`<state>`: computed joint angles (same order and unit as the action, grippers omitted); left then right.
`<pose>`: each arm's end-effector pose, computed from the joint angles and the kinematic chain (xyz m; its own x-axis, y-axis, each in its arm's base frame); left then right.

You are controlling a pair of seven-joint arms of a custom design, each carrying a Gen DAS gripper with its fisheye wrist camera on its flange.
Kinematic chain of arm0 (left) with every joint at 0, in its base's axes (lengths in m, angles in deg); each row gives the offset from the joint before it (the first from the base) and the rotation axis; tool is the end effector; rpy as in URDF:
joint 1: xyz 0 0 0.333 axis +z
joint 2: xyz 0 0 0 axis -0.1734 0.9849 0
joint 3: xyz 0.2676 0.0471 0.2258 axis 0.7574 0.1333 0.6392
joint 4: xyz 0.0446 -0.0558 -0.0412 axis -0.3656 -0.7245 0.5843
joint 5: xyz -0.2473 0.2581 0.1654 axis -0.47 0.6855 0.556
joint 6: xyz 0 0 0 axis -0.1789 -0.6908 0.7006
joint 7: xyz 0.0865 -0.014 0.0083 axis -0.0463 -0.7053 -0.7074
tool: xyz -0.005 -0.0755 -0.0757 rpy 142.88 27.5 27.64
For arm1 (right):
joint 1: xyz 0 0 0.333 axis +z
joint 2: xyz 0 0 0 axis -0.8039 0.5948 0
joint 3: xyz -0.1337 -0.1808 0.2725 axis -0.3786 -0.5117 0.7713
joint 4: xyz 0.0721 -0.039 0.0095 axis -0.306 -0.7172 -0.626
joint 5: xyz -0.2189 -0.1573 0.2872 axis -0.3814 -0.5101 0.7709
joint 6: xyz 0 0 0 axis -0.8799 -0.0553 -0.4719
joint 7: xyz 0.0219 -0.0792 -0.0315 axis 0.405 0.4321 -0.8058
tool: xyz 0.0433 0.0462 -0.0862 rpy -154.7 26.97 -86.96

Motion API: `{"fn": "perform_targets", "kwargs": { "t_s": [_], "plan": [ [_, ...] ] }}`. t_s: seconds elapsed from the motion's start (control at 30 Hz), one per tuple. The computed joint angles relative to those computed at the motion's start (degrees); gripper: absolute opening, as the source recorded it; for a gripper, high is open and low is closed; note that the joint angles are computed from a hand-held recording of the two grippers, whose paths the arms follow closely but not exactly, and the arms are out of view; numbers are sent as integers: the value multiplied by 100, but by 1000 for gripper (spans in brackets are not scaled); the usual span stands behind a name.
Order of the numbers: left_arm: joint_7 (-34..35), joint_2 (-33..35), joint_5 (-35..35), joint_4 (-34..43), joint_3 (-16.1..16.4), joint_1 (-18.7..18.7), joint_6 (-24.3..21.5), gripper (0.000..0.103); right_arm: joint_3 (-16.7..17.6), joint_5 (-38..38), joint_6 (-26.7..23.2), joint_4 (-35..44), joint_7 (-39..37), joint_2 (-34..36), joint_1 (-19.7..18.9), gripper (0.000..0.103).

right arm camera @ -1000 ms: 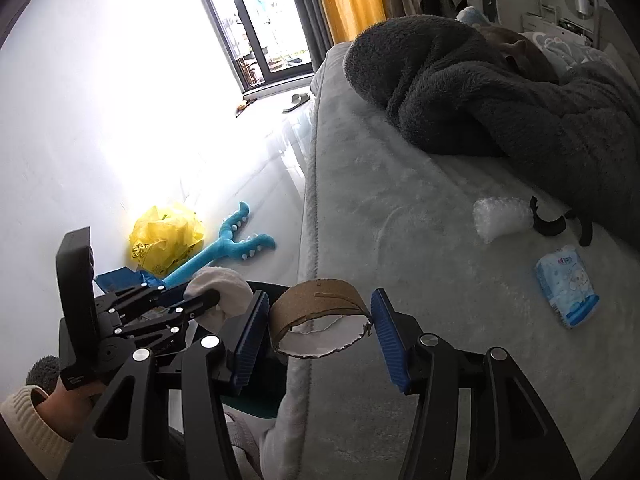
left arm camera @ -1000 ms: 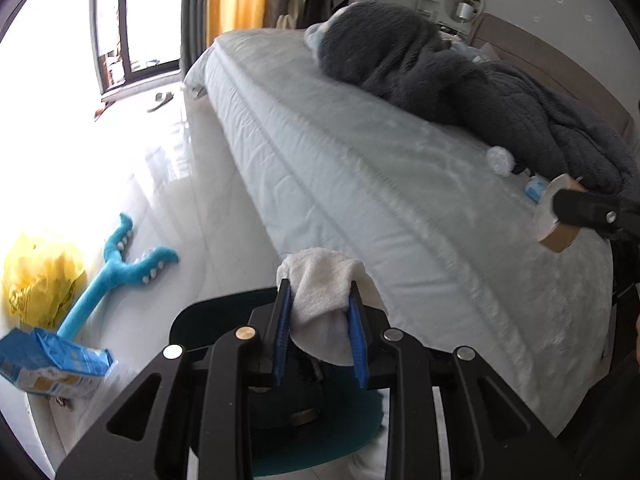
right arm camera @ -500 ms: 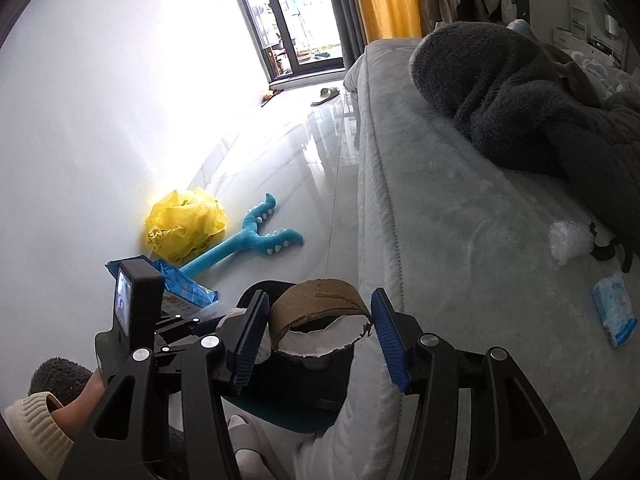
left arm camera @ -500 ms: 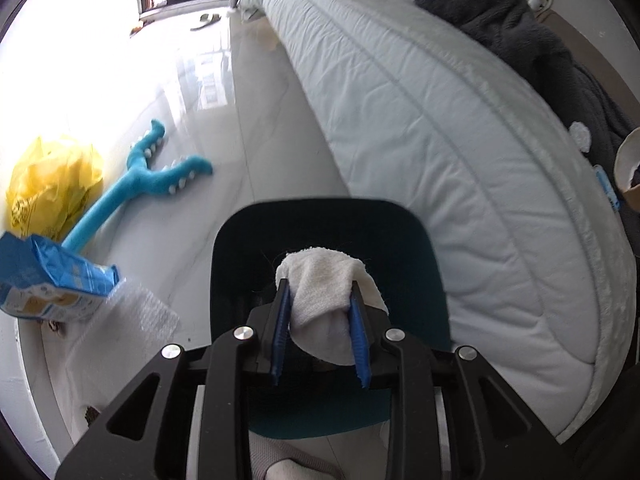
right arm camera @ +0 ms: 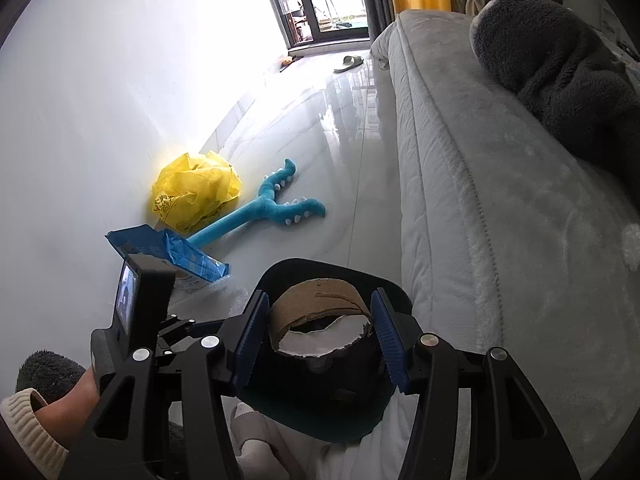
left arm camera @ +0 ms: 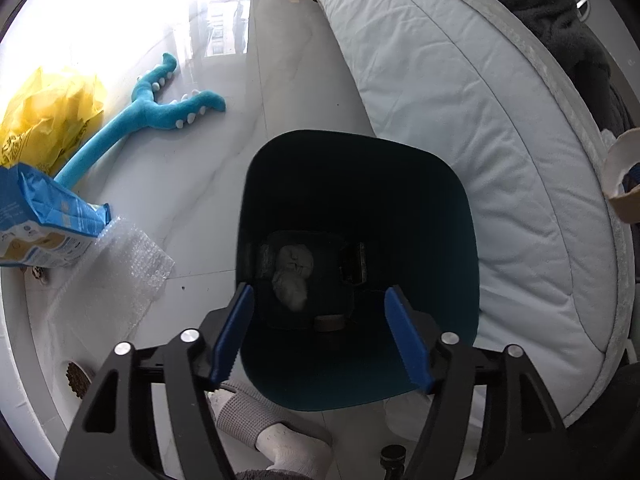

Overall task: Collect trash
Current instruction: 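Open the left tool to drop the white cloth into the bin, then open the right tool to drop the tape roll into the bin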

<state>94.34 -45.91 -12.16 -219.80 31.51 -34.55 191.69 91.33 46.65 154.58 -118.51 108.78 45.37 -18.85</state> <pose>0.4009 -0.3662 0.3742 -0.0113 -0.9643 0.2645 -0.9667 -0.0571 -0.2494 0.4245 0.4469 0.4932 0.3897 -0.8876 -0.2455 -0.8207 -0.2138 -0.5298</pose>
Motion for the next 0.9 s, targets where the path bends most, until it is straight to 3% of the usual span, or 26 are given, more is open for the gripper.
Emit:
{"fn": "perform_targets", "kwargs": {
  "t_s": [0.6,0.9],
  "plan": [
    [-457,-786,426,-720,68,294,243,79,80,718,-738,715,-370,1069,140,54],
    [-1482,-1404,1728,-969,-226,837,675,78,-6,641,-1136,1028,-266,1448,293,56]
  ]
}}
